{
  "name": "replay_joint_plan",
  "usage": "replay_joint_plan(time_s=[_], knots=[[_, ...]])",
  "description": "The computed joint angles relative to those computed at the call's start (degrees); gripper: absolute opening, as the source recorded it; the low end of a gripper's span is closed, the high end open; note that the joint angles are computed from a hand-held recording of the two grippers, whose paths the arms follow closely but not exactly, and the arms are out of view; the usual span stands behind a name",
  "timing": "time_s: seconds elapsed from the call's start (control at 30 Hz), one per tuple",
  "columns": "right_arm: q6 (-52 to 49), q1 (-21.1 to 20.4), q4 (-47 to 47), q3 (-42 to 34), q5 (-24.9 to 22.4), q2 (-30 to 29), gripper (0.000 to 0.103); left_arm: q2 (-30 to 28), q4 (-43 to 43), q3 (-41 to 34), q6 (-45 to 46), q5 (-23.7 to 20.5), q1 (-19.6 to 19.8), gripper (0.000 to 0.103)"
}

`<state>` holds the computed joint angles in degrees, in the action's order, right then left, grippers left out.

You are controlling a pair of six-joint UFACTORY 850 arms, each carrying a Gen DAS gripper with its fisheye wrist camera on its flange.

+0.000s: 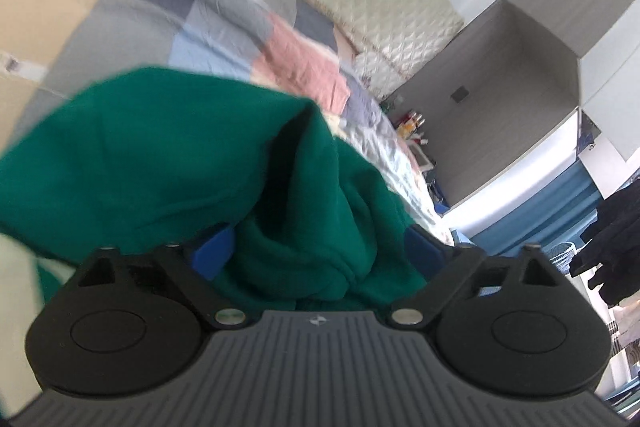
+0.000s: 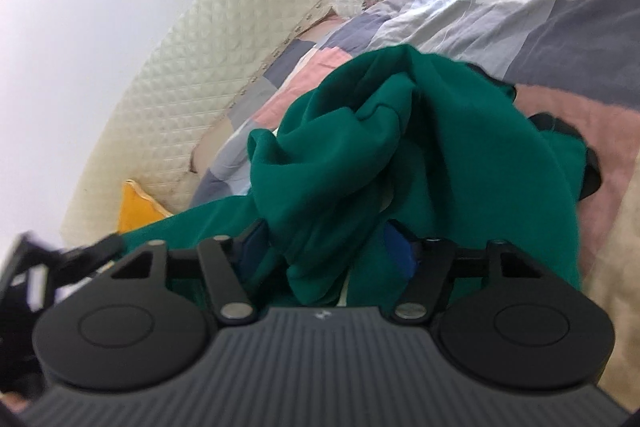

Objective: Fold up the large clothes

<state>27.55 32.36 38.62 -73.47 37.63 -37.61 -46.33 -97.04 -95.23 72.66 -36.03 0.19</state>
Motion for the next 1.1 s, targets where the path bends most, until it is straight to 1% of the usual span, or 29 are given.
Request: replay_joint_plan(time_s=[0.03,0.07,0.1,0.13,0.17,0.2,0.23,0.27,0.3,0.37,0.4,0.47,0.5,0.67,0.77,0.9,1.0,1.07,1.1], knots=[[0.89,-0.07,-0.97,0.10,0.31,-0.14,0.054,-1.27,2.31,-1.89,-3.27,-0.26,-0.12,0.080],[0.90,-0.09,-1.34,0.13,0.53,-0.24,0.048,-2.37,4.09,-3.55,-5.55,-0.90,-0.33,0.072],[1.19,-0.16,-1.96,0.18,0.76,-0.27,0.045,-2.93,4.93,-4.37,-5.95,-0.15,-0.53,0.062],[2.01,-0.26,-2.92,0.30,1.23,-0.29,0.043,-3.28,5.59,-5.05,-5.93,1.64,-0.94,0.057],[2.57,-0.36,-3.68,0.37,1.52,-0.32,0.041,-3.70,7.74,-6.07,-6.71,3.59,-1.41,0.047],[2.42,-0.44,-3.74,0.42,1.38,-0.31,0.040,-4.49,12.07,-7.78,-8.53,6.15,-2.05,0.036],[1.77,-0.51,-3.45,0.18,0.47,-0.36,0.036,-5.06,15.42,-8.93,-9.19,8.40,-2.59,0.030],[1.47,-0.55,-3.53,0.05,-0.25,-0.40,0.030,-5.26,16.48,-9.20,-8.93,9.63,-2.78,0.022],[0.96,-0.57,-3.54,-0.11,-0.56,-0.53,0.028,-5.40,16.77,-9.30,-8.86,10.45,-2.79,0.016],[-0.27,-0.58,-3.02,-0.37,-1.25,-0.58,0.020,-4.81,14.83,-8.40,-6.17,10.18,-2.45,0.014],[-0.18,-0.51,-3.18,-0.19,-0.97,-0.47,0.020,-3.82,12.13,-6.92,-2.65,10.45,-2.30,0.013],[1.13,-0.52,-4.44,0.46,-0.02,-0.07,0.017,-0.95,6.72,-3.27,4.67,11.44,-2.13,0.013],[1.25,-0.42,-4.63,0.86,0.64,0.25,0.016,0.28,4.91,-1.82,6.91,11.27,-1.92,0.013],[3.14,0.10,-6.08,3.69,3.84,2.36,0.013,8.37,-3.65,7.37,14.28,8.04,0.34,0.012],[3.35,0.77,-6.69,6.29,7.85,4.27,0.012,13.93,-6.81,13.07,16.21,5.66,2.25,0.012],[1.15,2.09,-6.24,10.35,13.56,7.88,0.012,21.50,-8.68,20.25,17.36,3.81,5.10,0.012],[-1.04,2.78,-7.42,12.96,15.15,10.92,0.012,26.98,-7.93,25.11,16.22,1.89,7.72,0.012],[-0.19,3.40,-8.52,14.78,16.34,12.83,0.012,30.74,-7.06,28.30,15.54,1.05,9.34,0.012],[1.33,3.81,-9.76,16.00,17.78,13.89,0.012,32.39,-6.72,29.77,15.29,0.29,10.18,0.012]])
